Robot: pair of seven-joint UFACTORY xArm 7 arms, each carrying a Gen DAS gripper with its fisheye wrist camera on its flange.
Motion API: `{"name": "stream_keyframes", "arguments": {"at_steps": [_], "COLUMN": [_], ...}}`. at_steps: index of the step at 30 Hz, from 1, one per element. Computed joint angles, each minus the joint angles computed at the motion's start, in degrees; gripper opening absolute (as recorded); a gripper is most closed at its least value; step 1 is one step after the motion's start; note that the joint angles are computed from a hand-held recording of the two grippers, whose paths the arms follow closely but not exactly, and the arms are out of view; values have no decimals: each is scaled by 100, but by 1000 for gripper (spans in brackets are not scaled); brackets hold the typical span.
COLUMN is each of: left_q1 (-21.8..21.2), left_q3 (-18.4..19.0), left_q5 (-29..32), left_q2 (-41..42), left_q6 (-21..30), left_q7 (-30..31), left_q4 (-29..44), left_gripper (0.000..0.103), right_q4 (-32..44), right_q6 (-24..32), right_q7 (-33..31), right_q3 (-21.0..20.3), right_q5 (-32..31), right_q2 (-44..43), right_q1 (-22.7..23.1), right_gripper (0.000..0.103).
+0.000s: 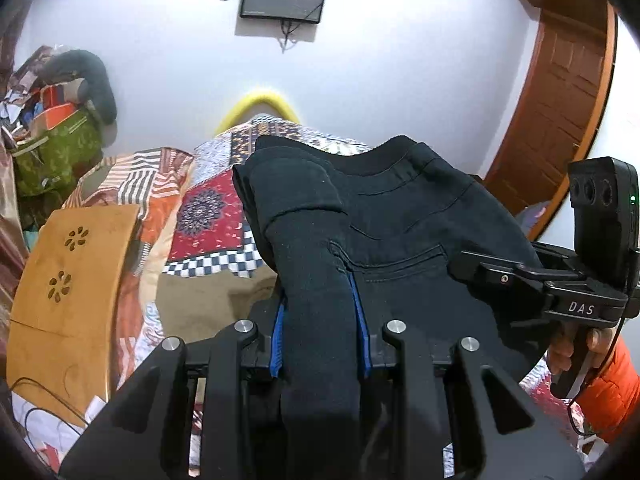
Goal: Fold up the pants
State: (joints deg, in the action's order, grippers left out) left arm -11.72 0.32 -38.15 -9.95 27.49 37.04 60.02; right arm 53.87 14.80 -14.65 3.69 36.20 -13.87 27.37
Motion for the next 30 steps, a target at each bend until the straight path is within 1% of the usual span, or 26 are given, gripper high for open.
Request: {"name": "stream_keyframes", "arguments": {"at_steps": [4,7,10,12,13,14,15,16,17,18,19,21,24,26,28,30], "left_q1": [129,306,478,569,603,630,651,684,753,868,962,1027,931,831,796,758], "left_q3": [60,-34,-194,-294,-337,-384,-414,-465,-553,-672,-749,-778,-709,-656,-638,-603], "left_q5": [-231,-385,-395,-159,53,220,429,520,471,238,59,-30,277,584,705,776], "left_q2": [533,921,1277,1658,1874,1973,2138,2243,2252,2235,2228,2193,2057,1828,1612,1320], "left_q6": [35,28,47,69,96,109,143,66,-31,-141,-173,-149,-287,-610,-784,-839], "left_q7": [260,445,493,365,217,73,-107,-195,-164,19,163,166,-198,-476,-624,-764], "left_q4": [316,487,605,749,833,843,885,856,785,687,647,612,506,259,81,-107], "left_gripper": [28,28,28,29,29,29,31,33,37,38,39,39,39,39,39,39], "right_q4": [326,520,672,810,847,893,932,936,862,756,661,557,439,346,190,92], "right_q6": [-77,-22,71,256,332,446,580,667,634,548,509,547,645,674,685,787], "right_q7": [-64,-231,-195,-68,215,297,423,567,665,698,712,832,1092,1338,1743,1875], "right_q3": [82,163,326,409,450,488,516,539,573,609,639,657,643,633,638,606], "right_q5": [-6,178,126,-61,-318,-421,-587,-793,-956,-1046,-1114,-1269,-1586,-1858,-2270,-2404], "right_q2": [520,857,1183,1452,1550,1663,1779,1851,1849,1797,1717,1576,1382,1234,1010,824], "right_q1": [-18,-109,-296,-450,-518,-588,-647,-688,-713,-736,-754,-771,-771,-767,-772,-783], "right_gripper": [38,38,38,38,38,38,38,40,42,45,46,46,47,47,47,47]}}
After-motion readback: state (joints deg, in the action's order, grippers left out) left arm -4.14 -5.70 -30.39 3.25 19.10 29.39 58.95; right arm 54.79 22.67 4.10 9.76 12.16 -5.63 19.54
